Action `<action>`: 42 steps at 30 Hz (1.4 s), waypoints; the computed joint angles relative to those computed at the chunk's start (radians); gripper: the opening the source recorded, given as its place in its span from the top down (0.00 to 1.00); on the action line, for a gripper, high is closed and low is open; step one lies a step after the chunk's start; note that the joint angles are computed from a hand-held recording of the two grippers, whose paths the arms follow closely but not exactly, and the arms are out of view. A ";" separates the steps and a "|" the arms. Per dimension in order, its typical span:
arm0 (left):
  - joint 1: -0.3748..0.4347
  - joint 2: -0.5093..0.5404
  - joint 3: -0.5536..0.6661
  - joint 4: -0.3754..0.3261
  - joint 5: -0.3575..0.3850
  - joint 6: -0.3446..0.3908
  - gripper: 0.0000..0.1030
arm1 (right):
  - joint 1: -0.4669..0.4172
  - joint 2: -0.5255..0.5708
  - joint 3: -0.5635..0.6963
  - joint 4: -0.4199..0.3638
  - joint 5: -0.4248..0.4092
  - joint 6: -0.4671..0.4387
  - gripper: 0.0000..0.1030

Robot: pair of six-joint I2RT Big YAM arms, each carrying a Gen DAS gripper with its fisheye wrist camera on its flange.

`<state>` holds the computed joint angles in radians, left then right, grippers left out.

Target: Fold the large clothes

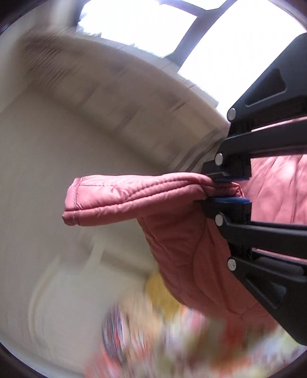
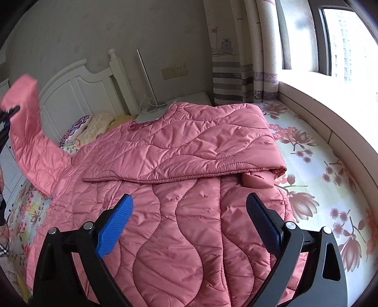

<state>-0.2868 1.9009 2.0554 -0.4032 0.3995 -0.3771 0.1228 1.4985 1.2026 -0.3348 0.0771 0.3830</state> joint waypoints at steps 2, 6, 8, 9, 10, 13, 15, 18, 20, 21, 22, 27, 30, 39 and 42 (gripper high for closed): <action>-0.082 0.028 0.031 -0.069 -0.011 0.104 0.85 | 0.000 -0.007 -0.013 -0.002 -0.003 -0.002 0.10; -0.206 0.129 0.136 -0.289 -0.051 0.261 0.12 | -0.008 -0.037 -0.053 0.005 -0.007 -0.005 0.10; -0.237 0.090 0.030 -0.240 -0.081 0.309 0.11 | -0.020 -0.061 -0.080 0.010 -0.006 -0.008 0.10; -0.246 0.072 -0.011 -0.218 -0.096 0.334 0.11 | -0.027 -0.073 -0.095 0.013 -0.005 -0.007 0.10; -0.238 0.038 -0.071 -0.188 -0.118 0.369 0.11 | -0.034 -0.083 -0.107 0.015 -0.004 -0.005 0.10; -0.183 -0.016 -0.164 -0.131 -0.149 0.391 0.05 | -0.061 -0.099 -0.134 0.009 -0.011 0.020 0.10; -0.136 -0.047 -0.225 -0.103 -0.186 0.360 0.03 | -0.074 -0.097 -0.137 0.006 -0.036 0.044 0.10; -0.030 -0.025 -0.208 -0.112 -0.219 0.290 0.02 | -0.078 -0.084 -0.117 0.016 -0.094 0.067 0.10; 0.023 -0.043 -0.248 -0.109 -0.260 0.223 0.02 | -0.072 -0.063 -0.080 0.020 -0.140 0.073 0.10; 0.044 -0.046 -0.265 -0.112 -0.289 0.191 0.02 | -0.067 -0.047 -0.051 0.020 -0.160 0.071 0.10; 0.059 -0.039 -0.256 -0.126 -0.302 0.176 0.02 | -0.062 -0.030 -0.021 0.016 -0.172 0.070 0.10; 0.108 -0.035 -0.293 -0.139 -0.320 0.100 0.03 | -0.044 0.145 0.232 -0.089 -0.203 0.071 0.10; 0.115 -0.030 -0.292 -0.157 -0.296 0.077 0.02 | -0.036 0.281 0.407 -0.214 -0.154 0.086 0.17; 0.126 -0.004 -0.273 -0.188 -0.255 0.059 0.02 | -0.029 0.245 0.332 -0.088 -0.040 0.155 0.89; 0.125 0.003 -0.262 -0.200 -0.252 0.063 0.02 | -0.038 0.270 0.375 -0.192 0.004 0.141 0.88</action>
